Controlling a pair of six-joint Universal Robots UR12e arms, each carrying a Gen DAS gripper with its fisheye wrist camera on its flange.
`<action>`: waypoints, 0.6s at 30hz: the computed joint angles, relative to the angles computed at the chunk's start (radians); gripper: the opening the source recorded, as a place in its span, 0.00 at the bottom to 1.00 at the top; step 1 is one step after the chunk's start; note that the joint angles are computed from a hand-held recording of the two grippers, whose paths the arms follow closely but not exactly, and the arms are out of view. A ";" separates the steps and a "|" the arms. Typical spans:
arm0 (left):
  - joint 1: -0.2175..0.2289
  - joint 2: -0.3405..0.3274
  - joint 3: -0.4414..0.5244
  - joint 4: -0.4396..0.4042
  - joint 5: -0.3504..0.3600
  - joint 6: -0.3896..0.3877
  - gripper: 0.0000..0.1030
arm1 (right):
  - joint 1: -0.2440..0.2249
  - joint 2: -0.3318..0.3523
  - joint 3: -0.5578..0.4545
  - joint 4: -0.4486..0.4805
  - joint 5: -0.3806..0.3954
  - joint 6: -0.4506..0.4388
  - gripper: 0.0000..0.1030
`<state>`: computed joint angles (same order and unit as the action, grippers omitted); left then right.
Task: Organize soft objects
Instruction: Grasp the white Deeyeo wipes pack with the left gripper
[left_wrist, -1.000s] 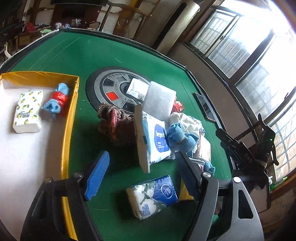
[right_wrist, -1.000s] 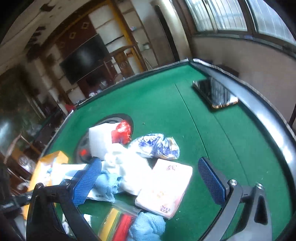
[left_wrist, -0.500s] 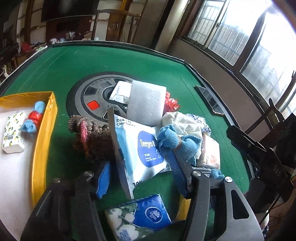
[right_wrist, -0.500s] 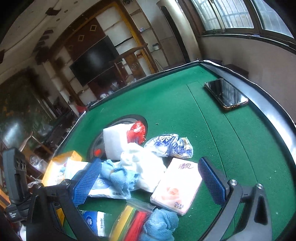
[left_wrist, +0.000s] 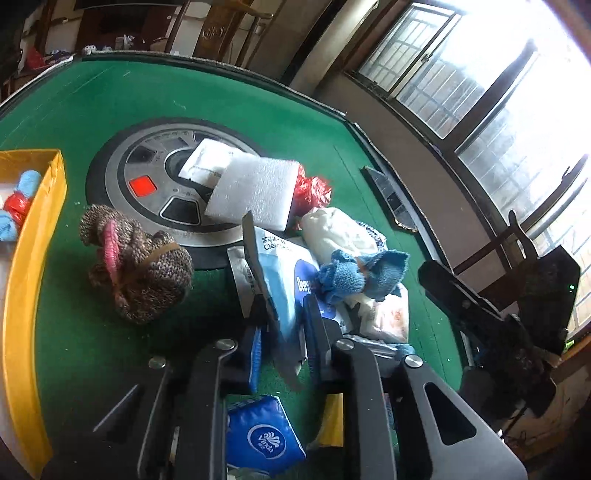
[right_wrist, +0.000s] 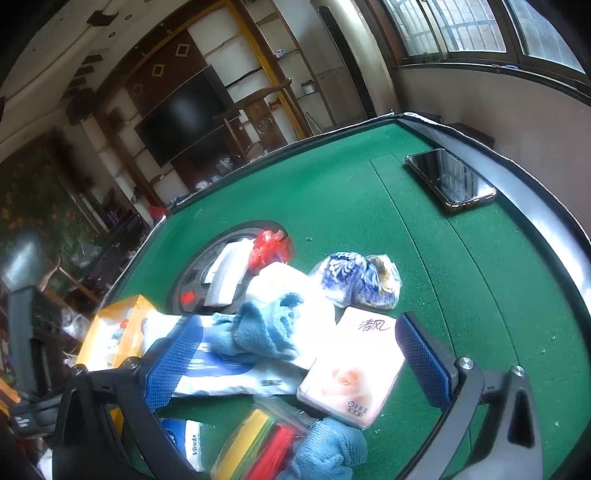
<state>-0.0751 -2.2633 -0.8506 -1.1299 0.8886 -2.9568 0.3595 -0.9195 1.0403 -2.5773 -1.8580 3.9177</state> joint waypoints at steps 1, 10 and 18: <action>0.006 0.009 -0.012 0.021 -0.012 -0.005 0.13 | 0.000 -0.001 0.002 0.000 0.000 0.003 0.99; 0.063 0.086 -0.114 0.163 -0.127 -0.042 0.12 | 0.000 -0.003 0.007 0.007 -0.022 0.006 0.99; 0.138 0.145 -0.209 0.325 -0.231 -0.147 0.12 | 0.005 0.002 0.002 -0.032 -0.006 -0.054 0.99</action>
